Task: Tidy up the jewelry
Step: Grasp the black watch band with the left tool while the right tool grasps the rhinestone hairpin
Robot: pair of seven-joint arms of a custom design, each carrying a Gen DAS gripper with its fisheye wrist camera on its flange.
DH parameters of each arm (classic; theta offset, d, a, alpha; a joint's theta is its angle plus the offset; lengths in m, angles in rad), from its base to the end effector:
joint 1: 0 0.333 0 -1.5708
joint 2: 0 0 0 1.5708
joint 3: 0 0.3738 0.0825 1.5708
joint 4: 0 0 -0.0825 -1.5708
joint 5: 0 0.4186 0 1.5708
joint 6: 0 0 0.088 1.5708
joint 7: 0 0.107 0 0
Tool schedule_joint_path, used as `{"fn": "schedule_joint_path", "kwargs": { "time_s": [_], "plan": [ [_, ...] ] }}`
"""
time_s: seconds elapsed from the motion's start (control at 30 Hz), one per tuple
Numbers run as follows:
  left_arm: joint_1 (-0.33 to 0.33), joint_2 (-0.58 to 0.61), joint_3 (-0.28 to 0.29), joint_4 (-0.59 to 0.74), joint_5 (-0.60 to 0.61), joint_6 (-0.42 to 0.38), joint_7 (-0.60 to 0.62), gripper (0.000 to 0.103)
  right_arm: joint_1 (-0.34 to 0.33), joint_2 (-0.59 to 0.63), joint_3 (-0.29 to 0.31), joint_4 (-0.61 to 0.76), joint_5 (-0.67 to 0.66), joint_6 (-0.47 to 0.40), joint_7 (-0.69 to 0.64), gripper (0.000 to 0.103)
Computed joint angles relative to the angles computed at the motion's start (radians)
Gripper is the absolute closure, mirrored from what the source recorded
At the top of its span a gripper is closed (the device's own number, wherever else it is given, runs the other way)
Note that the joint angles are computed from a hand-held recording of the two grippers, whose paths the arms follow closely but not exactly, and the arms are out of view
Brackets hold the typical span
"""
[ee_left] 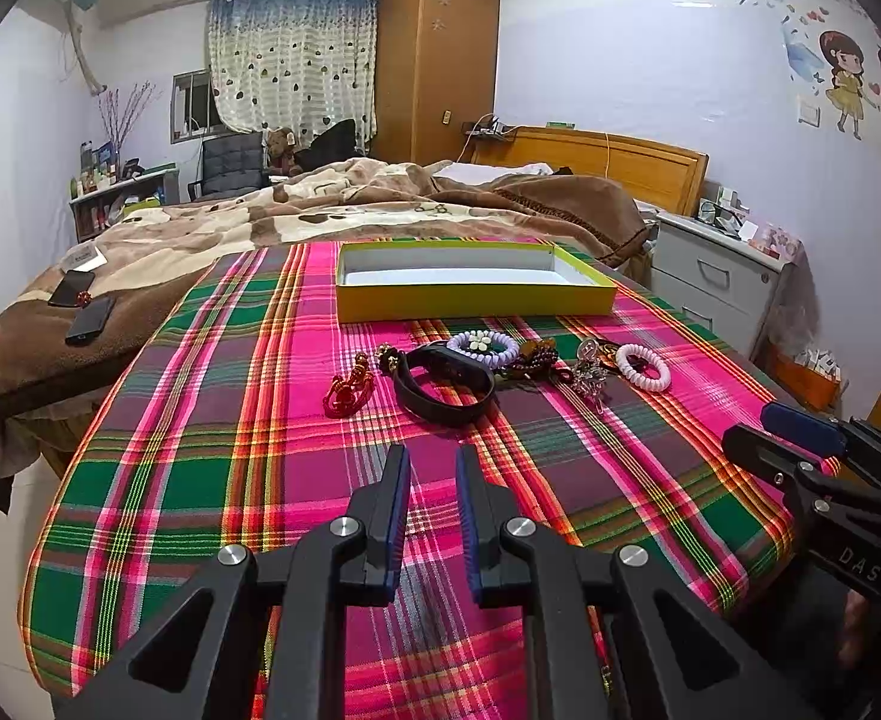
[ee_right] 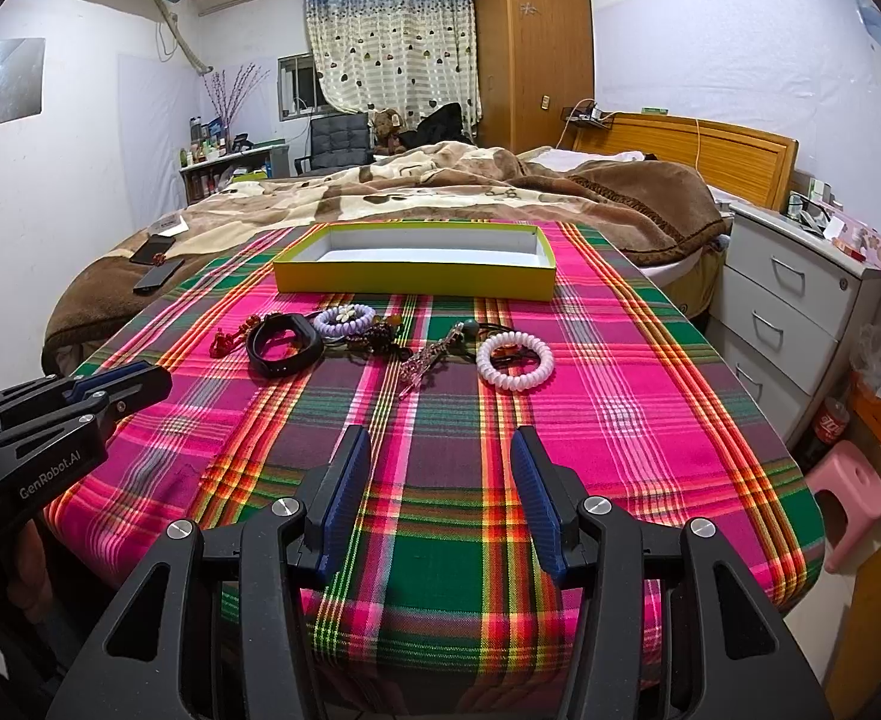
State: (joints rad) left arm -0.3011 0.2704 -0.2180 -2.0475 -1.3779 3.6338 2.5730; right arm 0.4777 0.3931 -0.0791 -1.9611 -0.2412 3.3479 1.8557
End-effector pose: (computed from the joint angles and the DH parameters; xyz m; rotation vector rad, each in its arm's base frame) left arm 0.5851 -0.1778 0.4257 -1.7215 1.5389 -0.8930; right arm 0.6410 0.3056 0.4229 -1.8499 1.2281 -0.6165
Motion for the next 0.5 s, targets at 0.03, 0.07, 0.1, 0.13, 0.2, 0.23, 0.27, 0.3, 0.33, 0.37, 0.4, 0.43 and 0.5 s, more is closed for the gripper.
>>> {"fn": "schedule_joint_path", "kwargs": {
  "time_s": [0.03,0.07,0.1,0.13,0.2,0.23,0.27,0.3,0.33,0.37,0.4,0.43,0.5],
  "plan": [
    [0.002,-0.001,0.0,0.0,-0.001,-0.006,0.0,0.088,0.0,0.0,0.0,0.0,0.0,0.0,0.0,0.054],
    [0.002,-0.001,0.001,0.003,-0.007,-0.01,0.005,0.088,-0.001,0.0,0.001,0.0,0.001,0.0,0.0,0.054],
    [0.002,0.0,0.001,0.005,-0.013,-0.014,0.01,0.088,0.0,0.0,0.0,0.001,0.001,-0.001,-0.001,0.054],
    [0.004,0.0,0.002,0.008,-0.019,-0.021,0.016,0.088,-0.002,0.0,0.002,0.001,0.0,-0.001,-0.001,0.054],
    [0.007,0.003,0.003,0.019,-0.041,-0.034,0.041,0.088,-0.005,-0.001,0.005,0.002,-0.001,-0.004,-0.001,0.054],
    [0.008,0.006,0.003,0.028,-0.059,-0.04,0.061,0.088,-0.005,-0.001,0.005,0.002,-0.001,-0.004,-0.001,0.054],
    [0.011,0.009,0.001,0.038,-0.082,-0.046,0.084,0.088,-0.011,-0.001,0.011,0.004,-0.003,-0.006,0.0,0.054],
    [0.016,0.012,-0.003,0.047,-0.1,-0.05,0.103,0.088,-0.009,-0.001,0.009,0.003,-0.003,-0.004,0.001,0.054],
    [0.021,0.016,-0.007,0.055,-0.113,-0.052,0.117,0.088,-0.014,0.001,0.014,0.008,-0.005,-0.007,0.001,0.054],
    [0.027,0.019,-0.013,0.065,-0.129,-0.055,0.136,0.085,-0.019,0.002,0.019,0.011,-0.007,-0.009,0.002,0.054],
    [0.035,0.022,-0.018,0.072,-0.141,-0.059,0.151,0.082,-0.029,0.003,0.028,0.017,-0.011,-0.014,0.002,0.054],
    [0.044,0.024,-0.024,0.079,-0.152,-0.066,0.163,0.077,-0.049,0.005,0.049,0.025,-0.019,-0.021,0.004,0.054],
    [0.065,0.034,-0.04,0.108,-0.202,-0.074,0.217,0.073,-0.068,0.015,0.069,0.042,-0.028,-0.033,0.007,0.054]
  ]
}}
